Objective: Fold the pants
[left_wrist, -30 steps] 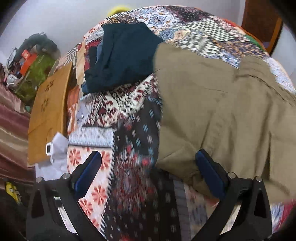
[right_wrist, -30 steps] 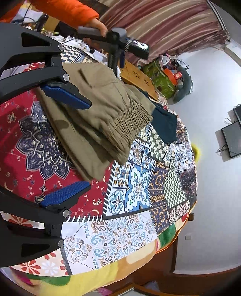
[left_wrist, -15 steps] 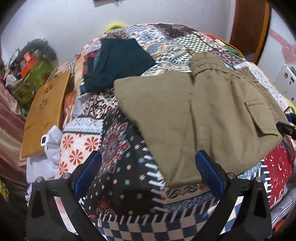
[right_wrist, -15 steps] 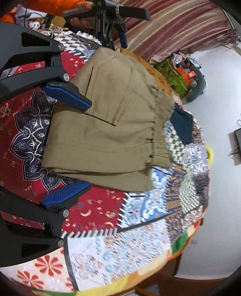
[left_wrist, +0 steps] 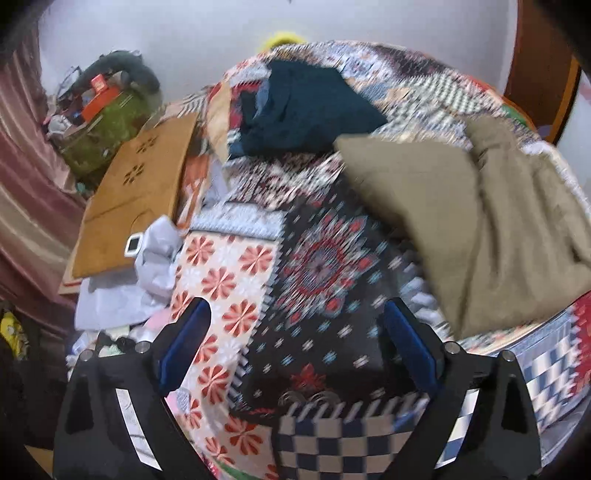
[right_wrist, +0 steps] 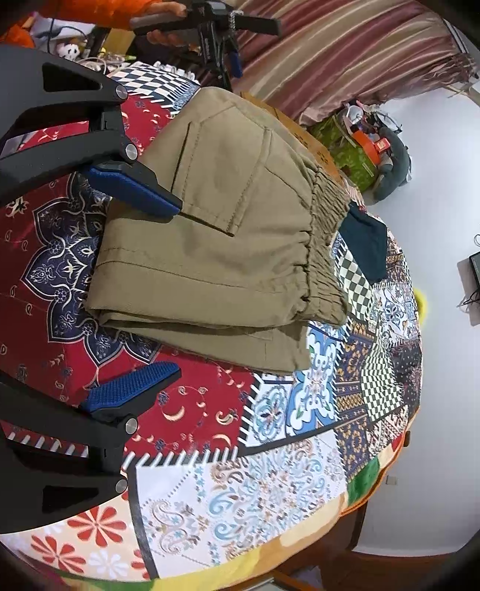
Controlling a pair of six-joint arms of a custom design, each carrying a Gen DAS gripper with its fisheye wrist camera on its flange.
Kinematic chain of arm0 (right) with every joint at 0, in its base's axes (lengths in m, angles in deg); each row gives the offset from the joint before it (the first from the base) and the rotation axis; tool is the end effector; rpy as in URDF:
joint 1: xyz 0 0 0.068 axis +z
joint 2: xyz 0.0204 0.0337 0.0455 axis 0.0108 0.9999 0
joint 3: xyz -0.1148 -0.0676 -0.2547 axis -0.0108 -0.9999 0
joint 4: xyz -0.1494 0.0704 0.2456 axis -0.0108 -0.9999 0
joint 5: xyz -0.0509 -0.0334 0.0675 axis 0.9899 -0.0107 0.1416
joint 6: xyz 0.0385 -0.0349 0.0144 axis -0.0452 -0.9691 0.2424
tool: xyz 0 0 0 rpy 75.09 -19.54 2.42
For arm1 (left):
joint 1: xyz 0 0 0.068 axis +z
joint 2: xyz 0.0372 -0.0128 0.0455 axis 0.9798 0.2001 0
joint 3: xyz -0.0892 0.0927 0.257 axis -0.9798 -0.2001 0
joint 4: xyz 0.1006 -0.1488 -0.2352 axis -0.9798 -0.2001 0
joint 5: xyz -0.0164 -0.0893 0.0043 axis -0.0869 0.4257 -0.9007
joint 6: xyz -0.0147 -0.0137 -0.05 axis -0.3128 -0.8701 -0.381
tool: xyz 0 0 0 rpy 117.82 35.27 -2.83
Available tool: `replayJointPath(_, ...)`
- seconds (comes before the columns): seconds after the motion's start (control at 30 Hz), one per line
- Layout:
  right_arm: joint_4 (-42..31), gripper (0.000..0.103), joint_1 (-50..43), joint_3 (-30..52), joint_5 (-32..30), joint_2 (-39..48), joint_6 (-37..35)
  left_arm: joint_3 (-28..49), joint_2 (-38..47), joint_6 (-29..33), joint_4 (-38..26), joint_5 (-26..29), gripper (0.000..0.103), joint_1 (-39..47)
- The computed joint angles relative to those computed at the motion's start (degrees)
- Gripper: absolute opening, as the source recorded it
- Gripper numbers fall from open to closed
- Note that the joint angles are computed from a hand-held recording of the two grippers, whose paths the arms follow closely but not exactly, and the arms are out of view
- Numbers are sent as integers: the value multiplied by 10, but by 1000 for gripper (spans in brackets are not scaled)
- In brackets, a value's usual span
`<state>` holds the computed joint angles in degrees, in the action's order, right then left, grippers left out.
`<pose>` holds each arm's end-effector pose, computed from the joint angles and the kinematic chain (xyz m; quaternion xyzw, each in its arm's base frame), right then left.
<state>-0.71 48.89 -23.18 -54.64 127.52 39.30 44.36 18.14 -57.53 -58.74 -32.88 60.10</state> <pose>0.1445 0.1427 0.1325 0.0807 0.9312 0.1233 0.3334 0.2922 -0.0944 0.1608 0.2003 0.9402 0.0074 0.2753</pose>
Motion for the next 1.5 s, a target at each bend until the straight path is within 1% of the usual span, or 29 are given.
replayJointPath(0.1, -21, 77, -7, 14, 8, -15, -12, 28, -10, -12, -11, 28, 96, -21)
replayJointPath(0.2, -24, 78, -13, 28, 19, -33, -30, 54, -15, -22, -10, 42, 96, -53)
replayJointPath(0.33, 14, 78, -32, 49, 14, -20, -76, 108, 20, -30, -8, 75, 96, -99)
replayJointPath(0.37, 22, 78, -39, 54, 9, -12, -86, 120, 32, -33, -8, 79, 94, -109)
replayJointPath(0.4, 34, 73, -43, 62, 6, 3, -97, 132, 47, -38, -3, 78, 91, -121)
replayJointPath(0.43, 47, 69, -45, 66, 3, 14, -107, 143, 61, -37, -2, 78, 82, -129)
replayJointPath(0.47, 65, 61, -50, 70, -8, 28, -120, 155, 78, -34, -5, 81, 73, -137)
replayJointPath(0.5, 79, 54, -56, 74, -23, 41, -131, 163, 88, -33, -8, 82, 68, -143)
replayJointPath(0.53, 91, 50, -60, 77, -36, 54, -138, 174, 108, -30, -13, 84, 59, -150)
replayJointPath(0.57, 102, 45, -67, 83, -52, 72, -147, 180, 120, -28, -15, 84, 52, -155)
replayJointPath(0.6, 113, 41, -74, 89, -69, 94, -154, 186, 135, -23, -18, 85, 49, -158)
replayJointPath(0.63, 123, 40, -81, 91, -84, 112, -157, 192, 156, -18, -19, 83, 49, -160)
replayJointPath(0.7, 145, 38, -95, 95, -110, 155, -163, 189, 178, -12, -11, 89, 50, -155)
replayJointPath(0.77, 155, 37, -98, 91, -108, 166, -172, 169, 175, -14, 14, 127, 54, -133)
replayJointPath(0.8, 155, 35, -100, 85, -106, 161, -177, 166, 172, -15, 12, 136, 55, -125)
replayJointPath(0.87, 141, 35, -104, 75, -110, 142, -178, 161, 167, -17, 6, 164, 55, -103)
replayJointPath(0.97, 124, 35, -116, 49, -117, 104, -177, 150, 154, -10, 3, 180, 57, -77)
replayJointPath(1.03, 117, 33, -116, 35, -118, 84, -173, 140, 146, -3, 1, 198, 57, -61)
replayJointPath(1.1, 107, 29, -107, 28, -107, 72, -165, 129, 138, -6, 1, 210, 57, -53)
replayJointPath(1.2, 86, 28, -95, 25, -85, 54, -155, 105, 119, -5, 12, 210, 57, -48)
replayJointPath(1.27, 67, 28, -93, 22, -75, 47, -147, 91, 110, -2, 18, 211, 57, -45)
replayJointPath(1.37, 58, 29, -89, 9, -71, 40, -136, 80, 106, -4, 21, 225, 58, -36)
replayJointPath(1.4, 51, 33, -85, 6, -63, 38, -131, 75, 103, -5, 23, 225, 58, -34)
replayJointPath(1.43, 42, 34, -84, 1, -55, 34, -122, 68, 97, -6, 26, 223, 58, -30)
replayJointPath(1.5, 54, 39, -98, -26, -74, 5, -104, 60, 92, -7, 27, 225, 58, -23)
